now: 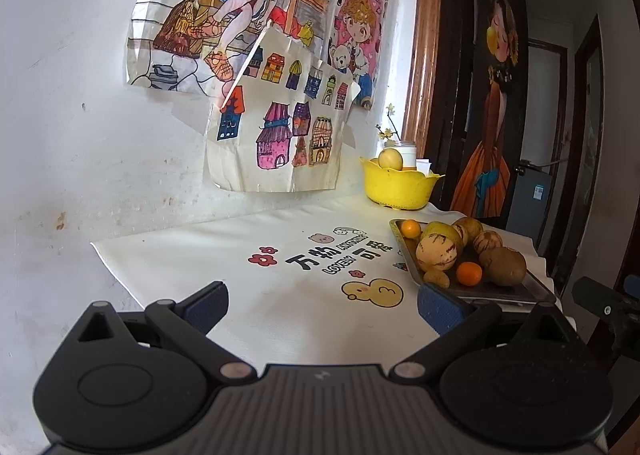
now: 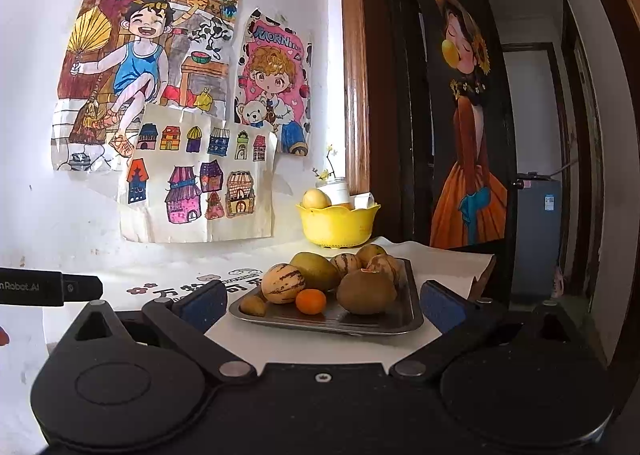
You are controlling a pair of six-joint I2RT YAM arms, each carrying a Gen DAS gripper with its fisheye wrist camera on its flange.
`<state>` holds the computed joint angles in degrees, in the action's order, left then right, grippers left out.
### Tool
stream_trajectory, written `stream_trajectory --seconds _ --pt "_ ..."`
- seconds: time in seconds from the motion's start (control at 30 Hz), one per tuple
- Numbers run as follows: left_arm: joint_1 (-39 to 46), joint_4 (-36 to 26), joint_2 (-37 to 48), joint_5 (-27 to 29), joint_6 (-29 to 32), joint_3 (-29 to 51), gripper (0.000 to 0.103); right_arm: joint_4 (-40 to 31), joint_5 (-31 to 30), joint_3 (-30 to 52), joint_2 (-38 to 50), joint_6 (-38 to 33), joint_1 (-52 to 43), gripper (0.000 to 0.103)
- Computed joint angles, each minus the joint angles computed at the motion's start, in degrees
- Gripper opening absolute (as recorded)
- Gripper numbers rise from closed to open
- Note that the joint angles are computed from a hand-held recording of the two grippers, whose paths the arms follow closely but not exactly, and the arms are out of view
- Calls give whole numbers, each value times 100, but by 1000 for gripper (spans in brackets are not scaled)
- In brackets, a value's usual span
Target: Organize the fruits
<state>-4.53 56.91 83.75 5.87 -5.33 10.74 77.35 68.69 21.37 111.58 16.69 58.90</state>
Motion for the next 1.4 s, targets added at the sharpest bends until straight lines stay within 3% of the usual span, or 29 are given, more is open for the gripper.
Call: stream_trajectory --seconds 0.37,0.67,1.4 --pt "4 893 525 140 26 -236 103 756 340 128 743 -462 63 102" --pt "-64 1164 732 32 279 -279 103 328 179 132 648 -4 29 102" --pt "-38 652 566 45 427 -189 103 -889 -271 213 301 696 -94 102"
